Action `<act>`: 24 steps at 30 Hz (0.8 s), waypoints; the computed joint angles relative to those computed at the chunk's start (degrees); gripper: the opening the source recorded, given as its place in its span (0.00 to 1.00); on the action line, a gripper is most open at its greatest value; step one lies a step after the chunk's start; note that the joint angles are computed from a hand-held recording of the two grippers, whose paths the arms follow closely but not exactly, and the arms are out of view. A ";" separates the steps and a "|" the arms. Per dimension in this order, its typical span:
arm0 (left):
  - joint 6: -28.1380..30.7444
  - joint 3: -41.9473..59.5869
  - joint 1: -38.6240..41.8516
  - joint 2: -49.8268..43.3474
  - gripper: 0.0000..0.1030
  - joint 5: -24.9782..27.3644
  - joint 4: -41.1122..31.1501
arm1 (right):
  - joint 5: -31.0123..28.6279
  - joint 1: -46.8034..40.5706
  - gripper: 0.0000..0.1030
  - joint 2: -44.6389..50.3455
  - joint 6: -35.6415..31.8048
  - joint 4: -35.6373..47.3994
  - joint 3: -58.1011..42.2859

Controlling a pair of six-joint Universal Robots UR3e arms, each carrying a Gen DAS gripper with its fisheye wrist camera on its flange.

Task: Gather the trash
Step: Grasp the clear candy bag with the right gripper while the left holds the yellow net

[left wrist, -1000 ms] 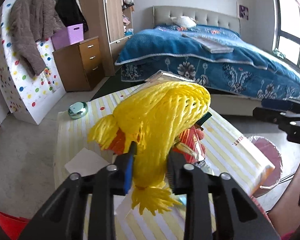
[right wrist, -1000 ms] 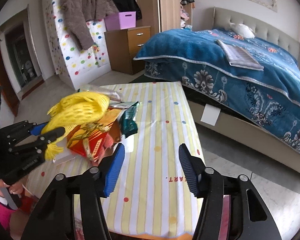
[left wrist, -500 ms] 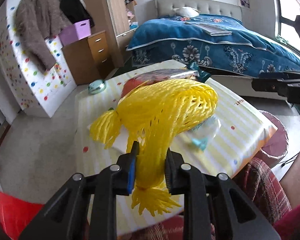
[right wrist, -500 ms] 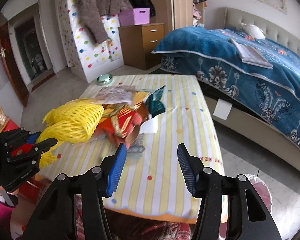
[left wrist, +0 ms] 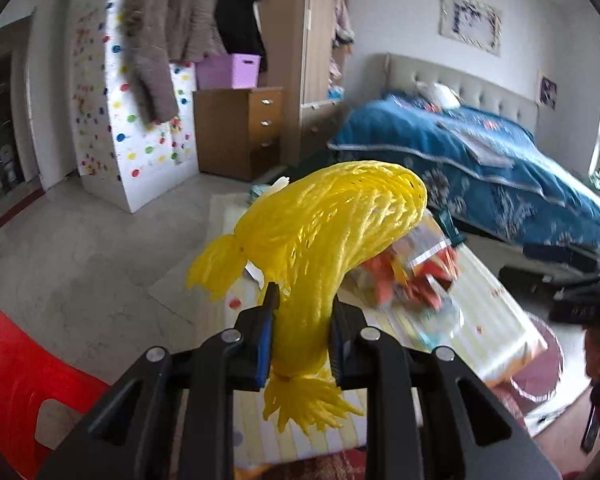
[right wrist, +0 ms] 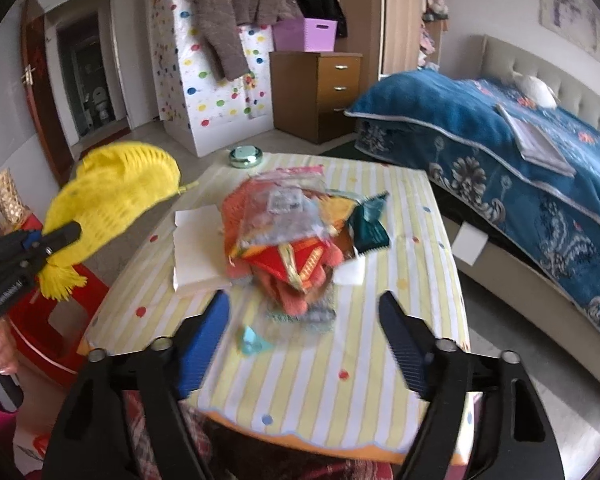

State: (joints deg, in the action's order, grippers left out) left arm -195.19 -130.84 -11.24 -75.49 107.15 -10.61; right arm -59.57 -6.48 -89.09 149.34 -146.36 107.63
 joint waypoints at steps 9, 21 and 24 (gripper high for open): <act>1.15 1.16 4.97 -4.46 0.20 -2.40 3.78 | -9.09 11.24 0.84 19.31 6.22 -2.10 -18.89; 2.30 -1.20 8.86 -5.65 0.20 -6.80 6.27 | -14.22 15.27 0.65 29.36 6.73 1.87 -31.35; 1.83 -1.14 8.05 -4.98 0.20 -5.67 5.57 | -12.84 14.36 0.63 27.34 7.03 -0.81 -28.67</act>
State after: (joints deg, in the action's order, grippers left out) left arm -193.35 -131.98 -3.19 -80.47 101.48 -5.04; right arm -72.41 7.88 -61.75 156.37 -147.18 78.96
